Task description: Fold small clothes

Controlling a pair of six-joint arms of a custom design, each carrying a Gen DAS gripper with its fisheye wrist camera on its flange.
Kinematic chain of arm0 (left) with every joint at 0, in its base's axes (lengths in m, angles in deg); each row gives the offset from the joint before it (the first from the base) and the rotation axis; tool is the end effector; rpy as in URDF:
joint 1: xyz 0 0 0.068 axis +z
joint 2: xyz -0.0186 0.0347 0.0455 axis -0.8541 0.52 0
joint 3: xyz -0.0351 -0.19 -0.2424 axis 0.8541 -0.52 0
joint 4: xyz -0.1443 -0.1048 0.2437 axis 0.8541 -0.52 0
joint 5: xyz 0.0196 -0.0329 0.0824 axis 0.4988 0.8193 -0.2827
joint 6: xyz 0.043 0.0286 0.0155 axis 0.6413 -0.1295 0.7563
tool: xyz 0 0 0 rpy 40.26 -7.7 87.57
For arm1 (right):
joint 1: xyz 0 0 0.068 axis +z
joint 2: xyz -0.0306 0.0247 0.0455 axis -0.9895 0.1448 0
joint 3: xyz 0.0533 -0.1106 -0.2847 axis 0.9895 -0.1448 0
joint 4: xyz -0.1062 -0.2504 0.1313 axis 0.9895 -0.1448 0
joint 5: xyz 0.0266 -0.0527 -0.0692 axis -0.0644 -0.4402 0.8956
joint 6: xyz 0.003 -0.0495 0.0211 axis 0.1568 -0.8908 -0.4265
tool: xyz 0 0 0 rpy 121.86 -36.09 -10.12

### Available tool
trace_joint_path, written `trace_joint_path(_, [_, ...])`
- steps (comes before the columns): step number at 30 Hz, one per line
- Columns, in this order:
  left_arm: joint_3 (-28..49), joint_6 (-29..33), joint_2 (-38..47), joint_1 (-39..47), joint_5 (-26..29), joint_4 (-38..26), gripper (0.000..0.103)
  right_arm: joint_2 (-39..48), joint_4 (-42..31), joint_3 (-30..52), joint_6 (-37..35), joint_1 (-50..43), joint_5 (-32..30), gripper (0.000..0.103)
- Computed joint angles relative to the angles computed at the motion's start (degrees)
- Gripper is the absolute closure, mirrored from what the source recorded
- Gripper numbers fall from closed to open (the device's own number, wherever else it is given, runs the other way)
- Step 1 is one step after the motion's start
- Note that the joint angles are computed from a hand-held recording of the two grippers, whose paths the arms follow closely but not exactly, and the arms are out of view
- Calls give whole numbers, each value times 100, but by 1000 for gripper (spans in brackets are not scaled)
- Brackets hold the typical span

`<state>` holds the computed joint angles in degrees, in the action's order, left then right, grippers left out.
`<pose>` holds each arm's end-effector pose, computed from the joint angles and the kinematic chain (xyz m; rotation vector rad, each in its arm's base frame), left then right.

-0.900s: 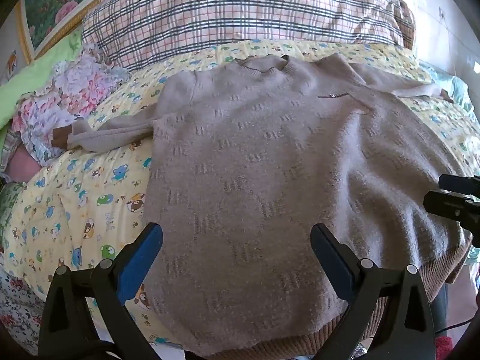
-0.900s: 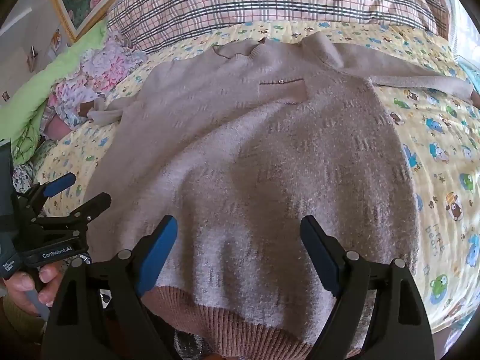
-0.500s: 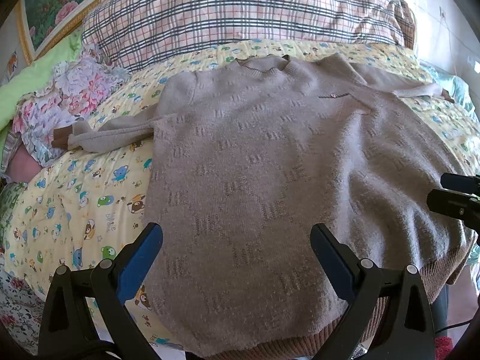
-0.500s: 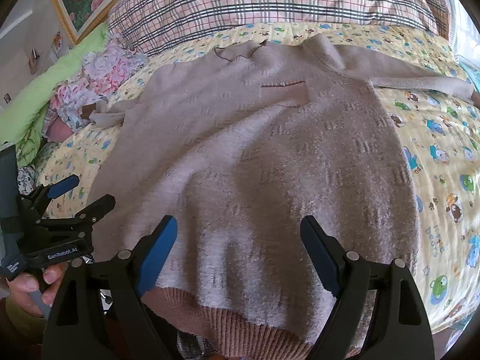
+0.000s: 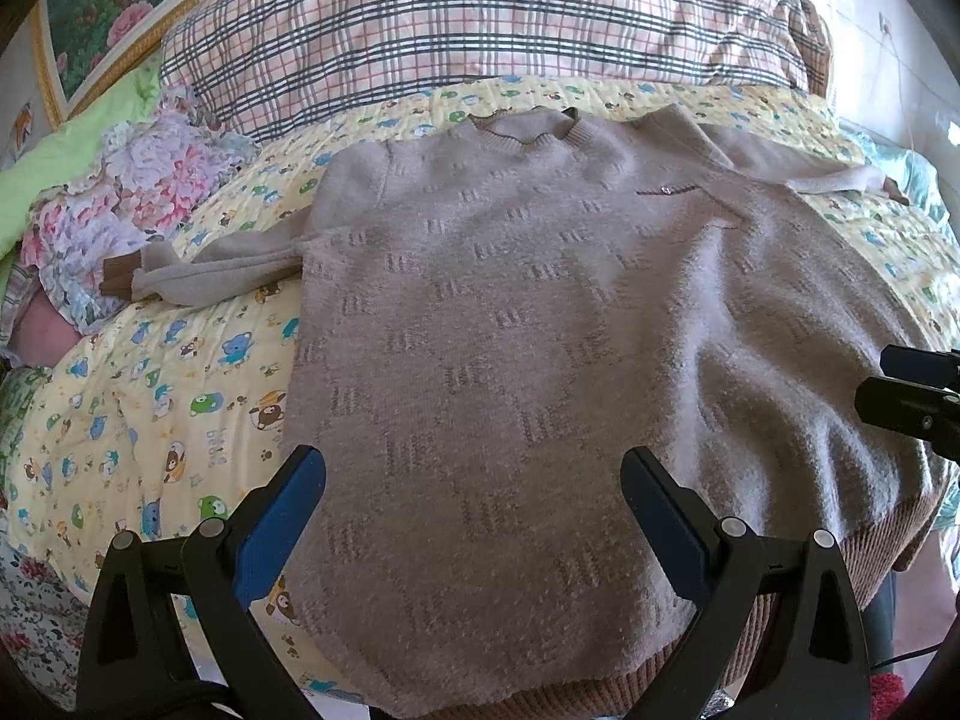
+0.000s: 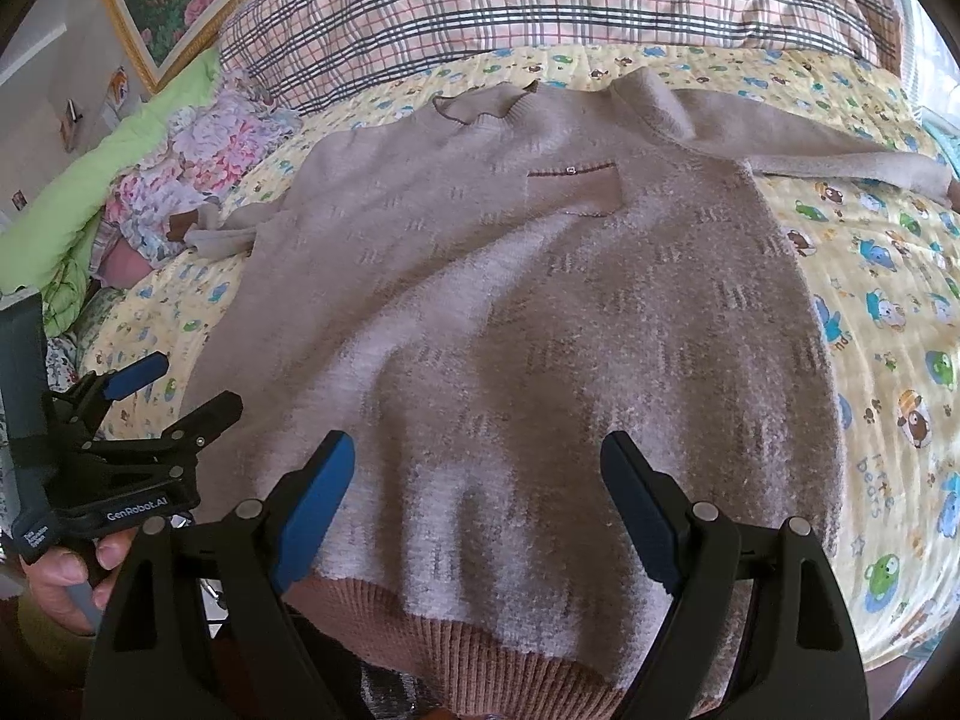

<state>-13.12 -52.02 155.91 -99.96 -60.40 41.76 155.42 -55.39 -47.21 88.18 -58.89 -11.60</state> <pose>0.2772 -0.2254 0.1144 0.4032 2.3777 0.0518 0.2358 0.0957 0.1065 0.2108 2.4817 0.2954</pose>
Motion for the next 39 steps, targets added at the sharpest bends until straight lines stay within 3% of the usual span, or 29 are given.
trace_joint_path(10, [240, 12, 106, 32, 40, -347, 4, 41, 71, 0, -36, -79, -53, 18])
trace_joint_path(16, [338, 21, 186, 58, 87, -394, 4, 63, -358, 186, -196, -168, 108, 19])
trace_joint_path(24, [605, 21, 351, 180, 225, -514, 4, 94, 278, -44, -301, -466, 95, 18])
trace_joint_path(39, [1354, -2, 632, 536, 738, -808, 4, -121, 203, -41, -492, -1479, -556, 19])
